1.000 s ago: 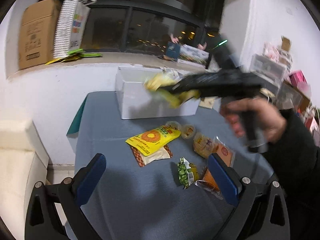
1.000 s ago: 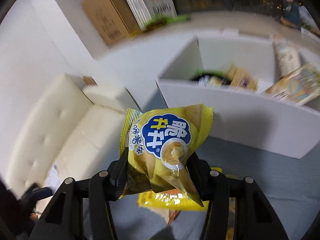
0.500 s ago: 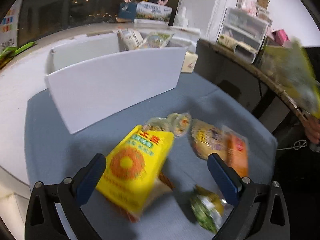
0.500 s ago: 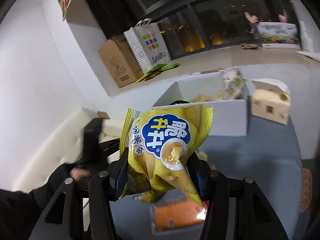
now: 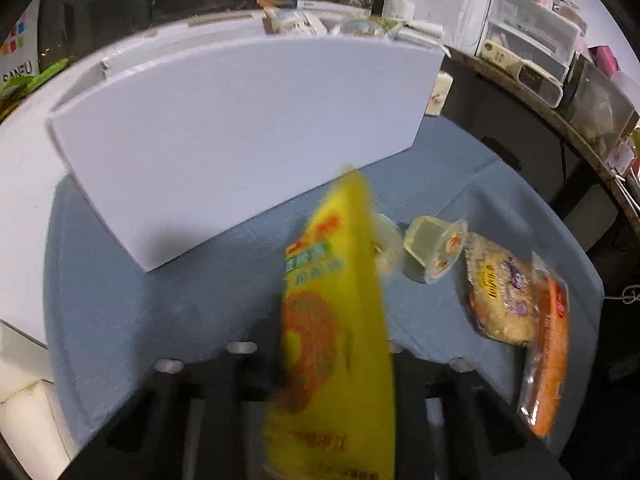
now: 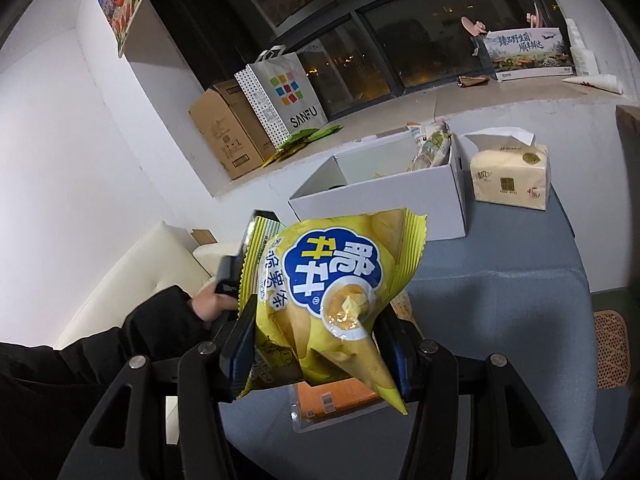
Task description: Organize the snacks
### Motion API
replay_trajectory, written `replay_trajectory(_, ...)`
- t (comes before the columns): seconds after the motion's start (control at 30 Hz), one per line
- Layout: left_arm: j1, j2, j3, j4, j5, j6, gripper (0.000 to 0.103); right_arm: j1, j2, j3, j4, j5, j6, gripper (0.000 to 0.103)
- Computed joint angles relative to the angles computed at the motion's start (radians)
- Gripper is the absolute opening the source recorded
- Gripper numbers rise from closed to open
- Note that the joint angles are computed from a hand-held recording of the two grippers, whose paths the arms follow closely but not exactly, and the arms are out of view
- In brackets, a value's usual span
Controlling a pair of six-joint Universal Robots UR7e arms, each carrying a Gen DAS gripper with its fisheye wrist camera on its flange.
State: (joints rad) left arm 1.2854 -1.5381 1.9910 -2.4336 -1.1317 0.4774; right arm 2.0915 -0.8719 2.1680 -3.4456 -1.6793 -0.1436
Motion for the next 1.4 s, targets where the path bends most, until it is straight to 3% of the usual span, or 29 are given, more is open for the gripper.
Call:
replay_trajectory(0.17, -0.029, -0.108, 0.067, -0.041, -0.057, -0.01, 0.023, -0.008, 0.019, -0.01, 0.002, 0.016, 0.0, 0.058)
replay_trajectory(0.3, -0.071, -0.199, 0.088, -0.047, -0.112, -0.102, 0.023, 0.002, 0.047, -0.046, 0.014, 0.004, -0.007, 0.058)
replay_trajectory(0.43, -0.122, -0.229, 0.051, -0.053, -0.121, -0.178, 0.023, 0.008, 0.085, -0.123, 0.038, 0.002, -0.011, 0.058)
replay_trajectory(0.57, -0.156, -0.162, -0.035, -0.12, -0.095, -0.198, 0.023, 0.015, 0.139, -0.285, 0.116, -0.014, -0.009, 0.058)
replay_trajectory(0.8, -0.106, 0.065, -0.286, -0.118, -0.073, -0.237, 0.023, 0.014, 0.338, -0.737, 0.371, -0.131, 0.02, 0.058)
replay_trajectory(0.97, -0.074, 0.182, -0.406, -0.076, -0.044, -0.223, 0.024, -0.013, 0.458, -0.976, 0.536, -0.197, 0.055, 0.059)
replay_trajectory(1.0, -0.073, 0.198, -0.423, -0.051, -0.022, -0.219, 0.026, -0.018, 0.468, -0.996, 0.544, -0.199, 0.059, 0.06)
replay_trajectory(1.03, -0.076, 0.21, -0.428, -0.047, 0.015, -0.219, 0.038, -0.024, 0.481, -1.024, 0.566, -0.2, 0.064, 0.064)
replay_trajectory(1.07, -0.082, 0.218, -0.424, -0.059, 0.062, -0.219, 0.068, -0.029, 0.497, -1.063, 0.604, -0.219, 0.082, 0.067)
replay_trajectory(1.1, -0.082, 0.217, -0.418, -0.07, 0.068, -0.218, 0.086, -0.031, 0.502, -1.077, 0.619, -0.232, 0.092, 0.077)
replay_trajectory(1.13, -0.076, 0.209, -0.407, -0.09, 0.038, -0.216, 0.103, -0.035, 0.505, -1.086, 0.616, -0.242, 0.107, 0.098)
replay_trajectory(1.17, -0.074, 0.204, -0.398, -0.105, 0.026, -0.212, 0.103, -0.04, 0.502, -1.079, 0.591, -0.231, 0.11, 0.103)
replay_trajectory(1.27, -0.089, 0.183, -0.365, -0.123, 0.049, -0.198, 0.103, -0.053, 0.472, -1.023, 0.529, -0.189, 0.125, 0.103)
replay_trajectory(1.4, -0.112, 0.153, -0.331, -0.133, 0.067, -0.191, 0.103, -0.034, 0.457, -0.996, 0.506, -0.228, 0.078, 0.103)
